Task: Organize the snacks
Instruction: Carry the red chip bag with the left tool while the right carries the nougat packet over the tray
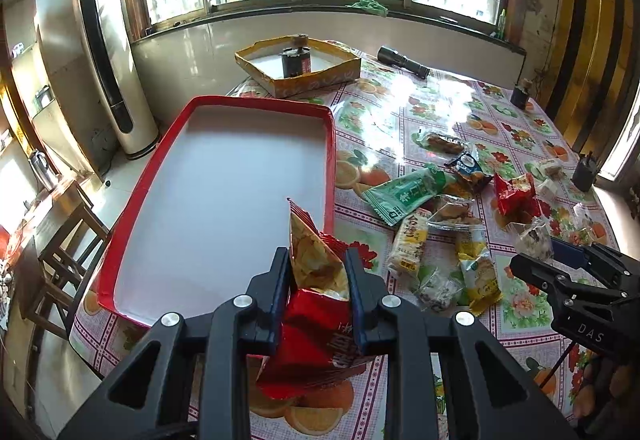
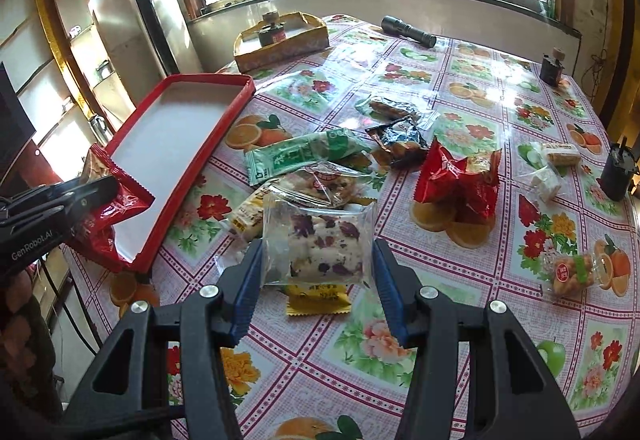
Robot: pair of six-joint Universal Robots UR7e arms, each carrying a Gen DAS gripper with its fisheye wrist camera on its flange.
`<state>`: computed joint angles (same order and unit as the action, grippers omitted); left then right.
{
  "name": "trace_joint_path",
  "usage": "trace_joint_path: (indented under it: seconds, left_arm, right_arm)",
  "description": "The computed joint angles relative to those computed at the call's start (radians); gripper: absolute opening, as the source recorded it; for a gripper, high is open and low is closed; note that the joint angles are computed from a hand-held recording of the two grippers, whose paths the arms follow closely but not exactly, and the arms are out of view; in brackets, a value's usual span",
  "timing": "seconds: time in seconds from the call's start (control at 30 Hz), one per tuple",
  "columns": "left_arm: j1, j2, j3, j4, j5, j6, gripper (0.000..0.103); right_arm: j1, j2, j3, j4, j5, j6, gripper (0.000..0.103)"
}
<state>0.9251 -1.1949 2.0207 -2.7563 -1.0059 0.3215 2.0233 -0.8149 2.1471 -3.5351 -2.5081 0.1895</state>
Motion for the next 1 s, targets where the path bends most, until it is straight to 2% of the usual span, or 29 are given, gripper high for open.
trace_joint_path:
  seconds: [0.37,0.57,0.87,1.0]
  left_arm:
    - [0.032,0.022,-0.051,-0.009,0.016,0.0,0.026]
    - [0.061,0.037,-0.094,-0.021,0.035,-0.001,0.026]
    - [0.116,0.069,-0.164,-0.026,0.074,0.005,0.026]
    - [0.139,0.093,-0.198,-0.024,0.089,0.006,0.026]
  right_arm:
    - [-0.009,0.035,-0.08,0.047,0.07,-0.051,0.055]
    - [-0.013,0.062,-0.136,0.061,0.172,-0.095,0.055]
    - [-0.021,0.183,-0.343,0.168,0.312,-0.208,0.055]
    - [-0.035,0.236,-0.433,0.246,0.338,-0.239,0.055]
